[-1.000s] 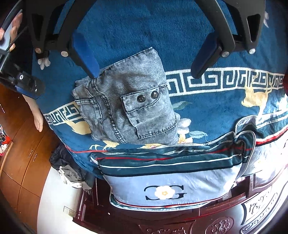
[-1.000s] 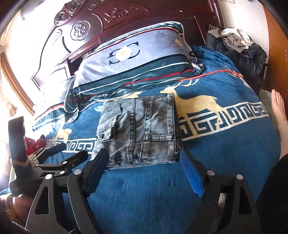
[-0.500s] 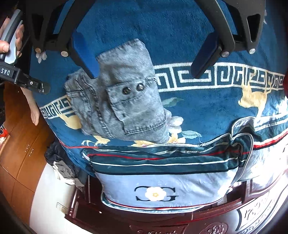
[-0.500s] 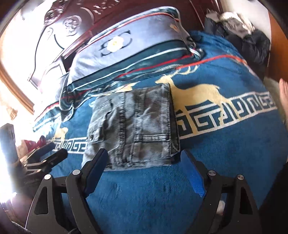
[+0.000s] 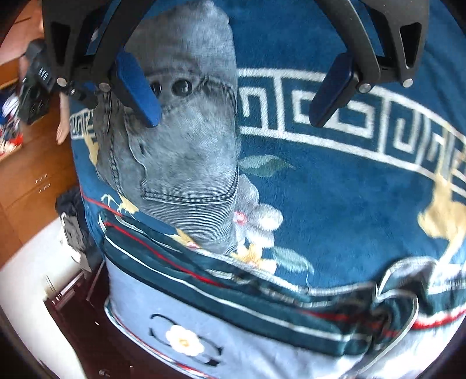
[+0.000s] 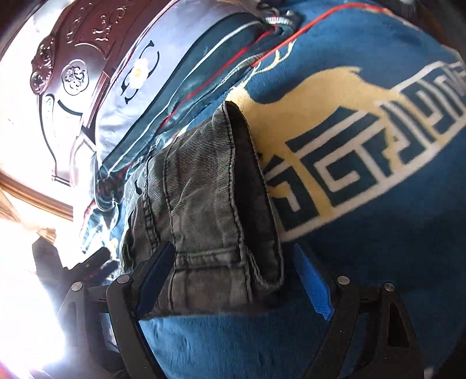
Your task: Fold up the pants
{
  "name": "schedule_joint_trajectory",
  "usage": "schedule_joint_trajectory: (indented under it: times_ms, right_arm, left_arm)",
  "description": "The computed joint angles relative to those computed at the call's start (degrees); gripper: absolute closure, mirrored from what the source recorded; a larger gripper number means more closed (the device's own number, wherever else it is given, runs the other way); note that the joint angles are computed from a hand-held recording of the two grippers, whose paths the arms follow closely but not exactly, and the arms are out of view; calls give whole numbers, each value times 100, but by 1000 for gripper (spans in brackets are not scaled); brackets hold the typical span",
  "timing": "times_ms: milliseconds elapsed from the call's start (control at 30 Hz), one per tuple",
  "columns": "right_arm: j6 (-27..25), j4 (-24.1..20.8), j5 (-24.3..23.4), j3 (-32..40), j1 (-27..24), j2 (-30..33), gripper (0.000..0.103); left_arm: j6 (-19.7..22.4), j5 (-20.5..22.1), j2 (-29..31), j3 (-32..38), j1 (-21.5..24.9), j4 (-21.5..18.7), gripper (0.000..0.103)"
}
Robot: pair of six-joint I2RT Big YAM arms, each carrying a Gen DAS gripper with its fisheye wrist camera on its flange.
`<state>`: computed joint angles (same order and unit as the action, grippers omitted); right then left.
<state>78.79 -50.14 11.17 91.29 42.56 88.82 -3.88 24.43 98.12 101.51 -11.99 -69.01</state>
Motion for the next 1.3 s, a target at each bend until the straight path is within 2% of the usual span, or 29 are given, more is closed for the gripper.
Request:
schedule_joint_trajectory:
  times_ms: [167, 367, 400, 500, 567, 600, 633, 733, 767, 933, 1067, 1133, 1233, 1267, 1300]
  right_arm:
    - [-143, 545, -43, -248, -73, -12, 19]
    - [-621, 644, -145, -175, -102, 116, 19]
    - [-705, 633, -157, -137, -106, 153, 21]
    - [-980, 359, -188, 127, -116, 358, 35]
    - [-1026, 350, -296, 203, -144, 435, 56]
    - [-961, 417, -375, 200, -160, 448, 61]
    - [-896, 473, -439, 205, -166, 458, 66]
    - [-1051, 27, -248, 667, -67, 641, 74]
    - [-1137, -147, -141, 889, -17, 715, 75]
    - [-1595, -549, 92, 1937, 108, 1174, 76]
    - [-1929, -514, 15, 2776, 29, 1694, 76]
    - [-2112, -639, -64, 3321, -29, 2069, 75]
    - [-2273, -1076, -221, 4067, -114, 2682, 69]
    - [-2287, -1303, -337, 4275, -145, 2892, 66]
    - [-2282, -1609, -434, 4518, -162, 3107, 63]
  left_arm:
    - [-197, 284, 195, 48, -115, -8, 1]
    - [-267, 675, 472, 166, -223, -32, 0]
    - [-306, 707, 514, 163, -231, -14, 0]
    - [-300, 628, 453, 1, -282, 231, 3]
    - [-272, 694, 425, -27, -316, 288, 26]
    - [-271, 791, 429, -11, -321, 245, 38]
    - [-267, 781, 420, -5, -308, 246, 45]
    - [-92, 954, 292, -51, -231, 291, 65]
    - [-65, 1034, 233, -55, -191, 305, 67]
    - [154, 954, 37, 217, 63, 387, 67]
    - [323, 843, 311, 866, 338, 167, 66]
    - [432, 675, 619, 1291, 428, -203, 60]
    - [576, 57, 1088, 1679, 444, -680, 50]
    - [674, -277, 1229, 1710, 415, -813, 47]
    - [746, -461, 1241, 1572, 385, -728, 32]
